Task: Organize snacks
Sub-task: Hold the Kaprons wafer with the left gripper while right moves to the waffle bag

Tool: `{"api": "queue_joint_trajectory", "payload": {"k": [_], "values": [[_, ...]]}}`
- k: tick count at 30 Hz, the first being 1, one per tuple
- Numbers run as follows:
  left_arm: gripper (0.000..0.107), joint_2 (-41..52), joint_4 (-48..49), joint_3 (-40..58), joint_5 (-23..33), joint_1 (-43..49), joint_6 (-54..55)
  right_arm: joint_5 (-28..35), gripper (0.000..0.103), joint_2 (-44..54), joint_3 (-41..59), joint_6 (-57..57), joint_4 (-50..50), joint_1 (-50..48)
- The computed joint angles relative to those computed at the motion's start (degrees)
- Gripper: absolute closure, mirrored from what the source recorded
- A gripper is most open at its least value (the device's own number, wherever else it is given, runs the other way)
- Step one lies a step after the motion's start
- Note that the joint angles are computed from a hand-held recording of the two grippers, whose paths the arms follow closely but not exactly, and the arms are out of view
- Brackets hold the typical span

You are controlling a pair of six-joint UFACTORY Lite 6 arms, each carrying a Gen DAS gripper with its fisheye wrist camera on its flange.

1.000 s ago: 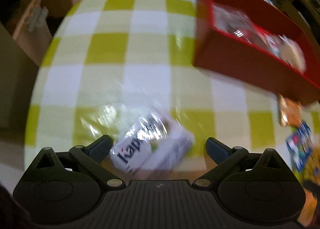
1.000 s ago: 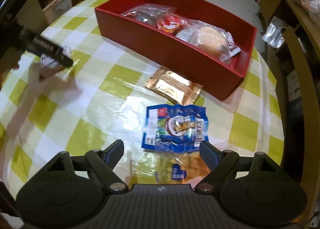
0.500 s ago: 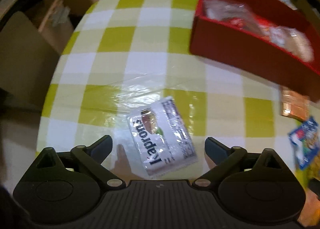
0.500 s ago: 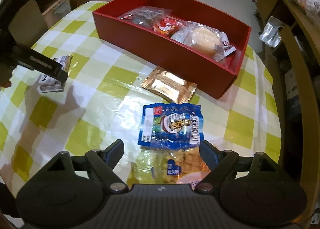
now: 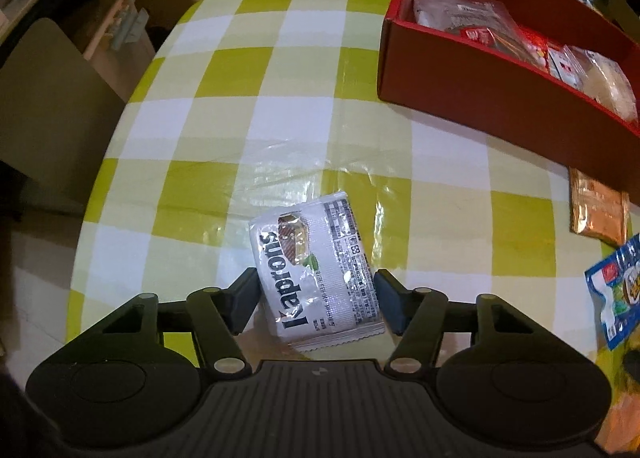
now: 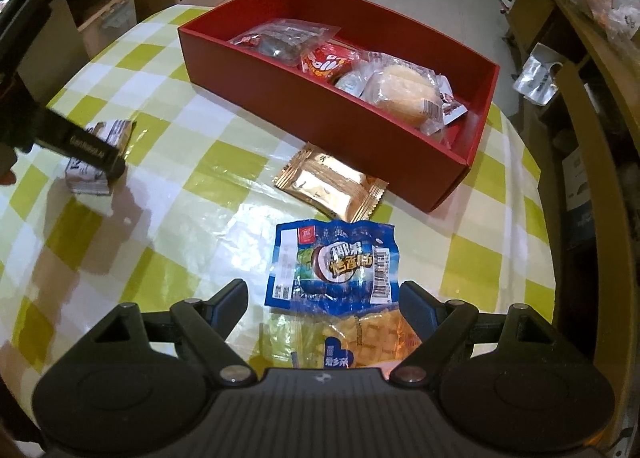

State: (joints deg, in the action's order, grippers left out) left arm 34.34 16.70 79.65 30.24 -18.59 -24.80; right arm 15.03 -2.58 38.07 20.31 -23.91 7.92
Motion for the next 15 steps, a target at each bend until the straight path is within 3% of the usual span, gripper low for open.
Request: {"api": "queue_joint_trajectory", "payload": {"k": [9,13,15], "values": [[0.039,-5.5,8.3,-7.6,-1.0,-5.4,-6.4,-0.3,0.015,2.0,1.8,-1.2,4.2,-1.3],[0.039,-8.4,11.5,-10.9,-2.0,-7.8,-9.3,-1.5,0.015,2.8,2.2,-9.5,14.5,-4.5],[0.039,-9.3,13.1,-11.9,-2.4,-8.8,-10.5,-1.3,0.015,3.9,2.5,-7.2,12.1,-4.6]]}}
